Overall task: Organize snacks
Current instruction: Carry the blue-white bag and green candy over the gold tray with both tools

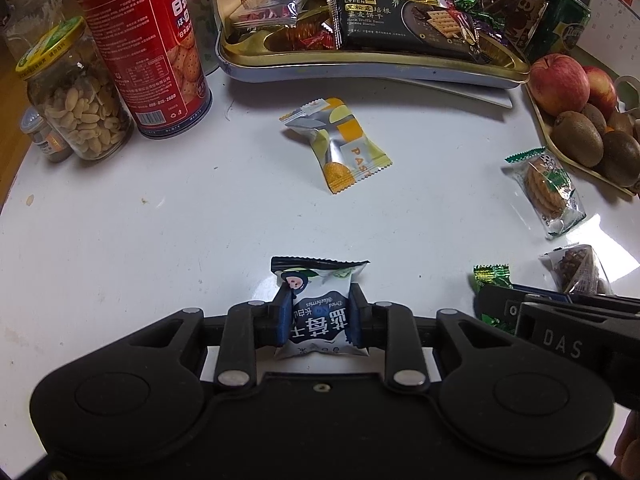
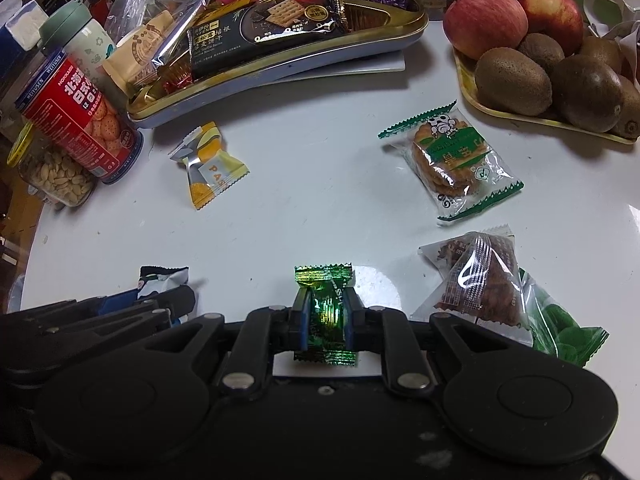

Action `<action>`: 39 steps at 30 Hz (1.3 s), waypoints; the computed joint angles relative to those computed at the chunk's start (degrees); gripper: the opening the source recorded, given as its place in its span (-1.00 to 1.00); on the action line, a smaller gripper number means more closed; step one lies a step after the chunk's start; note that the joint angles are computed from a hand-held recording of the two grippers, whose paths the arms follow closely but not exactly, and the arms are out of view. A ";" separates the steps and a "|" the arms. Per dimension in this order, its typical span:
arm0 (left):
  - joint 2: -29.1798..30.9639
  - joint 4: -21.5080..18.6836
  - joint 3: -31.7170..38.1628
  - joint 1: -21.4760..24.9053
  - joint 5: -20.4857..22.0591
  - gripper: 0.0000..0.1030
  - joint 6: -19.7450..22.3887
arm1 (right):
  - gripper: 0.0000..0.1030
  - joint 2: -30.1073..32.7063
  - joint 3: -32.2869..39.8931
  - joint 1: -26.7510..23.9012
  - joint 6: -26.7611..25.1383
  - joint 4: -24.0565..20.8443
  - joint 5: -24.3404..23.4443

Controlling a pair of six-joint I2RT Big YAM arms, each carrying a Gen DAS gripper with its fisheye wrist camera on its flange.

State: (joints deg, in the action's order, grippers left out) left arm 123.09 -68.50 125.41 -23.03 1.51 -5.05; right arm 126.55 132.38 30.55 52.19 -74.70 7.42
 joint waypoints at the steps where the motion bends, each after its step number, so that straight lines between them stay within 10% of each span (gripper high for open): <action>1: -0.04 0.08 -0.07 -0.01 -0.12 -0.33 0.09 | -0.66 -0.06 -0.04 0.06 -0.05 0.05 0.15; 39: -4.07 3.35 -5.21 0.70 -2.72 -0.33 0.94 | -0.66 -4.20 -3.76 1.01 0.25 1.09 -0.26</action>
